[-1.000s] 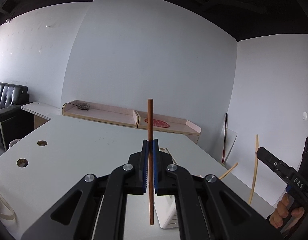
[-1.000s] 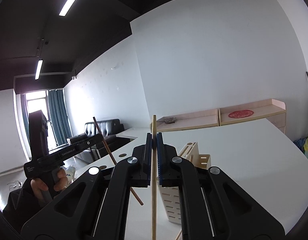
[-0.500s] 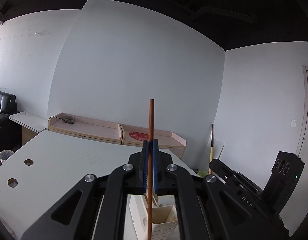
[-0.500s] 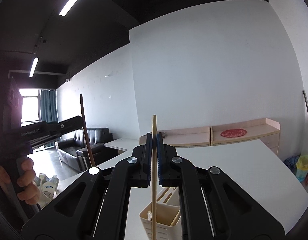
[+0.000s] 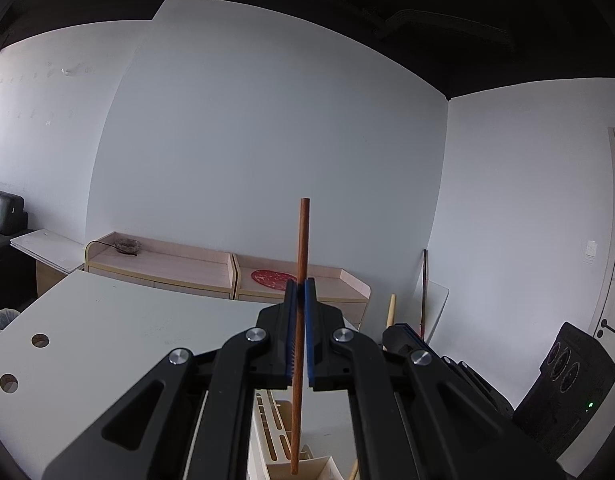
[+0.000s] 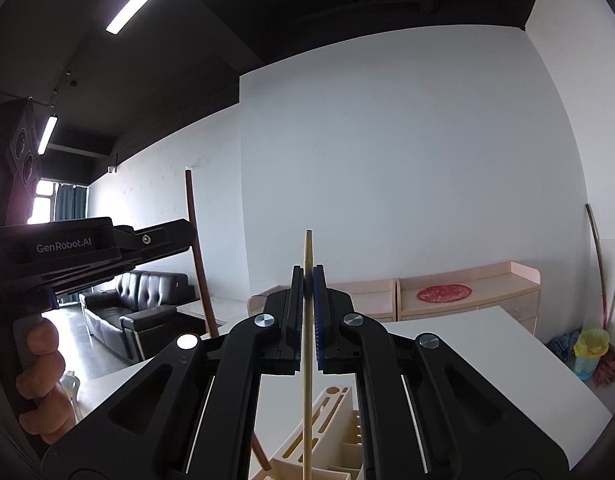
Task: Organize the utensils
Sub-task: 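Lower the brown chopstick into the holder and open the left gripper while the right holds its chopstick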
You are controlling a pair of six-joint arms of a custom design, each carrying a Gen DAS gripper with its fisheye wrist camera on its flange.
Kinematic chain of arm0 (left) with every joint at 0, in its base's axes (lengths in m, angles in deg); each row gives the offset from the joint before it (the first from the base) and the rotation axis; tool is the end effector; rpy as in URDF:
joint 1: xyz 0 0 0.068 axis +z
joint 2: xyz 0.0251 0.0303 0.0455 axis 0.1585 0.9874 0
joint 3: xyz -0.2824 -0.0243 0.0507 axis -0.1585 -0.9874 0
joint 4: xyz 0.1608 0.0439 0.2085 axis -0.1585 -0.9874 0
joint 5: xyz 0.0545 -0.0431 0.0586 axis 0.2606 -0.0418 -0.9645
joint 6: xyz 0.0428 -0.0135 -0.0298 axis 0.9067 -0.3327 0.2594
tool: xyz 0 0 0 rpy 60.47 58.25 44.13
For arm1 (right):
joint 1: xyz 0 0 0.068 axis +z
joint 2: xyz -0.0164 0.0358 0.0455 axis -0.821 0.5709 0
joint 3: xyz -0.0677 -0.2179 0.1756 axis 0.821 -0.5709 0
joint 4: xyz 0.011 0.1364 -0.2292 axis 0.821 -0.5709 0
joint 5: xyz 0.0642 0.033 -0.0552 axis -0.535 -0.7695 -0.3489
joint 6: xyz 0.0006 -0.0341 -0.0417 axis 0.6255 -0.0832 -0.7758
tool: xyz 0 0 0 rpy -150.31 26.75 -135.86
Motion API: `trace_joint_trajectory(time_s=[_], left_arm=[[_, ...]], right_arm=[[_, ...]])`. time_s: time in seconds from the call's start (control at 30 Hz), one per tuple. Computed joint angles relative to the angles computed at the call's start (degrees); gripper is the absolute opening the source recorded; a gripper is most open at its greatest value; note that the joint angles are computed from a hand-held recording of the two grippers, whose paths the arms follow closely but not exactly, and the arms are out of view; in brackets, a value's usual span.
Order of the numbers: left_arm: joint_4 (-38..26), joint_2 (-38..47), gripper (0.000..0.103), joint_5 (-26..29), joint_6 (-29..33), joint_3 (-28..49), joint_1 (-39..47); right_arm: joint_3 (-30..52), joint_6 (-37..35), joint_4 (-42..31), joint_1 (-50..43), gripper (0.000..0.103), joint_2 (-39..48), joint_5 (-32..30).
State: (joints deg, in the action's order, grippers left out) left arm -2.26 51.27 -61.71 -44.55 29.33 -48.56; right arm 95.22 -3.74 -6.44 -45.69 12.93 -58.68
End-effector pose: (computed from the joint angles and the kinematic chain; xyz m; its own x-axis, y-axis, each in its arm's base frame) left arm 0.1311 -0.1553 0.4816 -0.1175 -0.1997 -0.9728 0.0865 0.9738 -0.2104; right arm 0.1908 0.0470 0.4314 0.0272 0.1359 -0.9903 -0.5671 0.8180 0.0967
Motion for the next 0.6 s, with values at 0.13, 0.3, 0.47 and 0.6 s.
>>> trace_joint_trajectory(time_s=[0.13, 0.3, 0.47, 0.6], left_arm=[[2.38, -0.59, 0.000, 4.08, -0.56, -4.27, 2.48], [3.05, -0.34, 0.000, 4.11, -0.91, -6.96, 2.12], [2.26, -0.67, 0.000, 4.45, -2.62, -8.44, 2.06], [0.40, -1.47, 0.000, 5.95, -4.63, -9.31, 3.18]], right_arm=[[-3.47, 2.69, 5.26, -2.09, 0.004, 0.82, -2.33], [-8.07, 3.41, 11.48, -1.88, 0.004, 0.94, -1.71], [-9.85, 2.24, 12.32, -1.21, 0.005, 1.46, -2.37], [-11.69, 3.44, 13.68, -2.48, 0.005, 1.16, -3.79]])
